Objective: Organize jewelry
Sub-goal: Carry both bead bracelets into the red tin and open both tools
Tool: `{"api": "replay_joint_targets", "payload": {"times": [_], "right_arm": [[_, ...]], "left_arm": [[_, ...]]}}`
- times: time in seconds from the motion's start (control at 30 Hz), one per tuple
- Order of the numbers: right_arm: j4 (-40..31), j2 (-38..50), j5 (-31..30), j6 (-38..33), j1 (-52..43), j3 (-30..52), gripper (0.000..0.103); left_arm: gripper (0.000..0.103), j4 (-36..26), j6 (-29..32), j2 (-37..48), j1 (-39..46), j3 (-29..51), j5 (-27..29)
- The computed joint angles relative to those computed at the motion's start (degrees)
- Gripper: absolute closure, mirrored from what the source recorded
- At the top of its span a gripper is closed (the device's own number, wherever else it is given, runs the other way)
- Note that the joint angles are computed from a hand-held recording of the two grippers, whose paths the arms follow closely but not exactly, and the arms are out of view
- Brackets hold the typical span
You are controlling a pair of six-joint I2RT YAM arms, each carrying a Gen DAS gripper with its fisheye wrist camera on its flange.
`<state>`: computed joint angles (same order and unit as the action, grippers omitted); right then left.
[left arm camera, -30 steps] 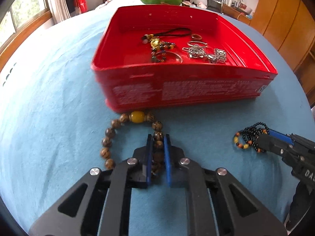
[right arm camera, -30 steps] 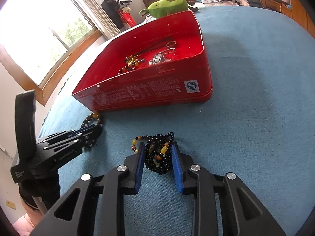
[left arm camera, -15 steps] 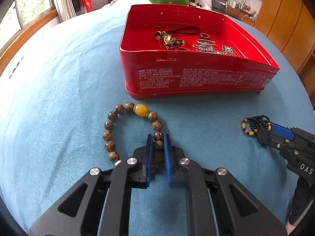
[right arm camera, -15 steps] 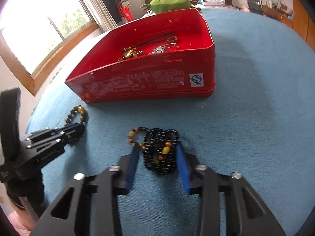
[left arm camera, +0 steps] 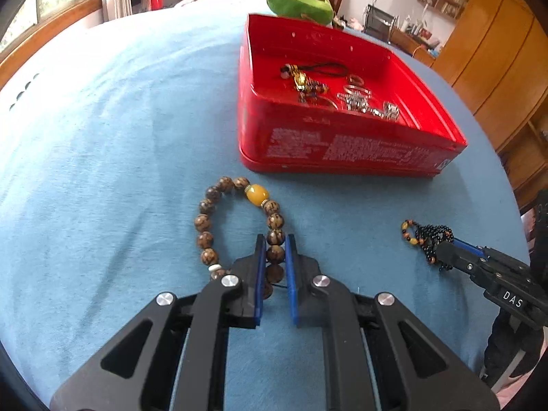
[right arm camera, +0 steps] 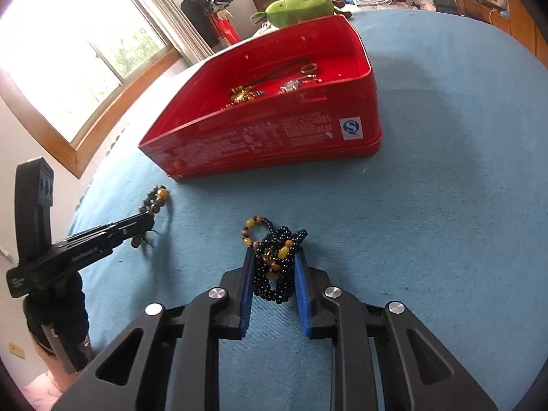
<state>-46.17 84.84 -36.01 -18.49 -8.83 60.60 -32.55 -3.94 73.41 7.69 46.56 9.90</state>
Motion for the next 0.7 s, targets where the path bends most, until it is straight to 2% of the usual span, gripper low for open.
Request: {"api": "replay_joint_targets", "payload": {"times": [0.33, 0.7], "right_arm": [[-5.51, -2.69, -2.52, -2.26, -0.90, 3.24, 0.085], [-7.59, -4.92, -2.36, -2.05, -0.17, 7.13, 0.085]], "left_arm": [[0.094, -3.89, -0.02, -7.10, -1.52, -0.03, -0.32], [0.094, -7.27, -1.16, -11.41, -4.78, 2.98, -1.35]]}}
